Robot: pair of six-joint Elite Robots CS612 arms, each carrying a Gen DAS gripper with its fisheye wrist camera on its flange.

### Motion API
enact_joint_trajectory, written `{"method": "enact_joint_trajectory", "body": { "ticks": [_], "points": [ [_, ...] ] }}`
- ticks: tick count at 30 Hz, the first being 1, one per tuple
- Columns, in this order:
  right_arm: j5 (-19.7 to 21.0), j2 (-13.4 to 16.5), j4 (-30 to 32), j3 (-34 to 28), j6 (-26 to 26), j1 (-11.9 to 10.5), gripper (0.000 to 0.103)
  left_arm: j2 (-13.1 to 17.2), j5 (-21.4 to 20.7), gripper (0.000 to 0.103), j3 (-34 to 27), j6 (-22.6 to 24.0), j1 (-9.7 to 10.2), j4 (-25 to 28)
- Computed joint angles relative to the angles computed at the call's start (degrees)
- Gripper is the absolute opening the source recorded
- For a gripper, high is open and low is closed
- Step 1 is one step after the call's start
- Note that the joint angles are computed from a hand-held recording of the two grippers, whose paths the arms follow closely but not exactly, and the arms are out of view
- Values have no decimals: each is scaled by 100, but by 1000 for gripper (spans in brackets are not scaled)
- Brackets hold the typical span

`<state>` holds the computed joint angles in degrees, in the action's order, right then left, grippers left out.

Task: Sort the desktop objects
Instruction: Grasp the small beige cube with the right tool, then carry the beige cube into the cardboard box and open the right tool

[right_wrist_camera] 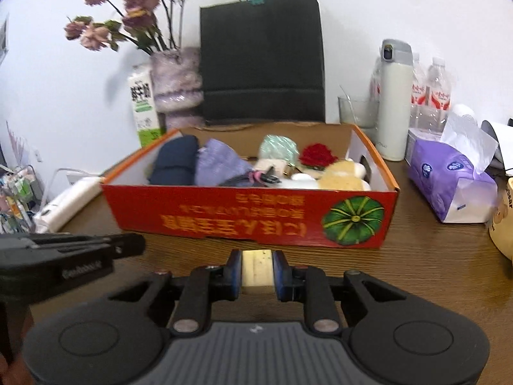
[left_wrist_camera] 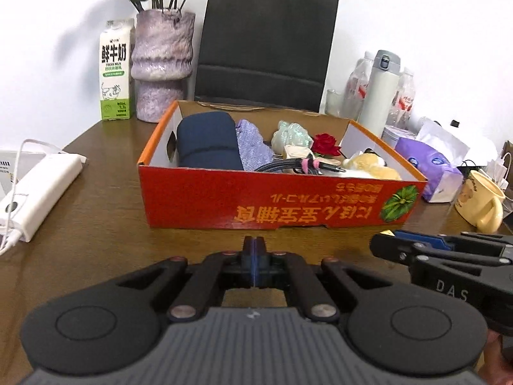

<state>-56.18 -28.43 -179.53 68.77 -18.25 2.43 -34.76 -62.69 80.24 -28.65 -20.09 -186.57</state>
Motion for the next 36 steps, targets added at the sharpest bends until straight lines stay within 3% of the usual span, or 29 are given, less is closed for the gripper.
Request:
{"method": "enact_joint_trajectory", "body": {
  "ticks": [6, 10, 17, 23, 29, 33, 36],
  "points": [
    [23, -336, -697, 700, 11, -71, 19, -237, 39, 1, 473, -32, -153, -238],
    [192, -597, -1225, 1285, 6, -193, 19, -429, 139, 1, 903, 141, -323, -691],
    [394, -976, -2032, 2293, -282, -426, 19, -711, 208, 1, 1728, -181, -628, -1182],
    [574, -1196, -2365, 3001, -475, -636, 19, -663, 1399, 1, 2228, -227, -1063, -1640],
    [559, -1182, -2244, 3006, -458, -616, 19, -563, 1423, 1, 2187, -170, -1052, -2404],
    [527, -1125, -2214, 2894, -372, -598, 19, -669, 975, 1, 2185, -464, -928, -1988],
    [406, -1086, -2156, 2761, -304, -563, 19, -673, 1011, 1, 2103, -234, -895, -1744]
  ]
}}
